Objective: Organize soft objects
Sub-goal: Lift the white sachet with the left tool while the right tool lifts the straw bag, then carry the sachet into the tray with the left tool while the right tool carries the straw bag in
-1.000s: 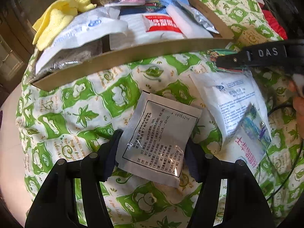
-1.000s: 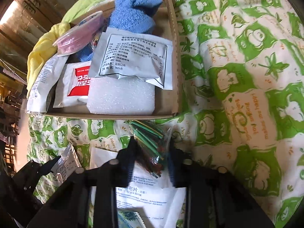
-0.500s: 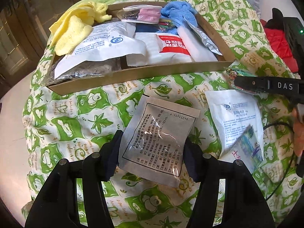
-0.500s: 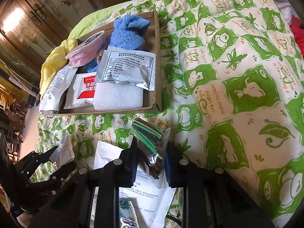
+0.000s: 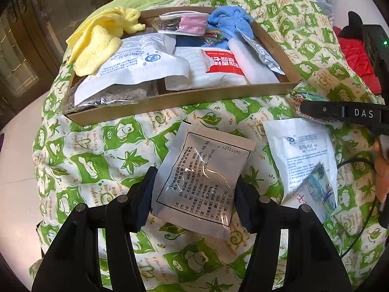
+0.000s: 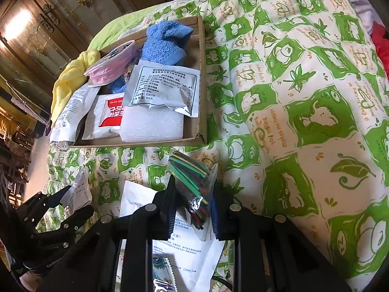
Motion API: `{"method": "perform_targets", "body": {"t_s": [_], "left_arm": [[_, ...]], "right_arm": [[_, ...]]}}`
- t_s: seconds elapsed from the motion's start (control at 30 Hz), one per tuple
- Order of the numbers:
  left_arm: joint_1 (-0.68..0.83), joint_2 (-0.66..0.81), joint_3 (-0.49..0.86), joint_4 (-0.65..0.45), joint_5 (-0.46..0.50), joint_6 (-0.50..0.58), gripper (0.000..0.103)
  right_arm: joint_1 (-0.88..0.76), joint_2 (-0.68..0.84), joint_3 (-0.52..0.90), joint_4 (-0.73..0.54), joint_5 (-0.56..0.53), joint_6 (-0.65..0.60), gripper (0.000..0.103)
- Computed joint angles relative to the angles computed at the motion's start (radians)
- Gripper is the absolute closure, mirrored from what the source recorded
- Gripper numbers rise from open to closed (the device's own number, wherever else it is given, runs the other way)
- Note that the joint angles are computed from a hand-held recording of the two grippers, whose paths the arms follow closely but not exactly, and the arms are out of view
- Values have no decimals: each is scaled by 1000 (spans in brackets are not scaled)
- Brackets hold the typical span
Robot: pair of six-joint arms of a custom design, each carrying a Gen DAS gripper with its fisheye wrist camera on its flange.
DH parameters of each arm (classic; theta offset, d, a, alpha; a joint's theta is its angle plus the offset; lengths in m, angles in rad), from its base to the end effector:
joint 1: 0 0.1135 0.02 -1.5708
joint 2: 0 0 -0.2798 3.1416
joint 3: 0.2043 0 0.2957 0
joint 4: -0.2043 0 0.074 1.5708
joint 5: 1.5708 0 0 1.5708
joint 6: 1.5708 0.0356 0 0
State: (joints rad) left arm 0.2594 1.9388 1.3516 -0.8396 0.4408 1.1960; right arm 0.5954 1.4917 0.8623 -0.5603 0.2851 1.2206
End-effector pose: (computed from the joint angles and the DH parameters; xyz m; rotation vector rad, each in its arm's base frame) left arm 0.4004 0.0905 0.1590 1.2690 2.4112 -0.3251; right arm 0.2602 0.1642 0.1701 0.8950 2.5278 0.1708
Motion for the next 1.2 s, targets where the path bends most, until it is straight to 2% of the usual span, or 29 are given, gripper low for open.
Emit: {"method": "perform_targets", "body": {"t_s": [0.33, 0.63, 0.97, 1.2], "left_arm": [[15, -18, 7, -18, 32, 0, 44], [38, -31, 38, -78, 85, 16, 44], [34, -15, 166, -168, 158, -37, 44], [-37, 41, 290, -121, 130, -133, 44]], "right_arm": [[6, -13, -1, 0, 9, 5, 80], [15, -25, 1, -5, 27, 16, 80], [3, -47, 12, -2, 34, -9, 80], [-82, -39, 83, -5, 16, -117, 80]]}}
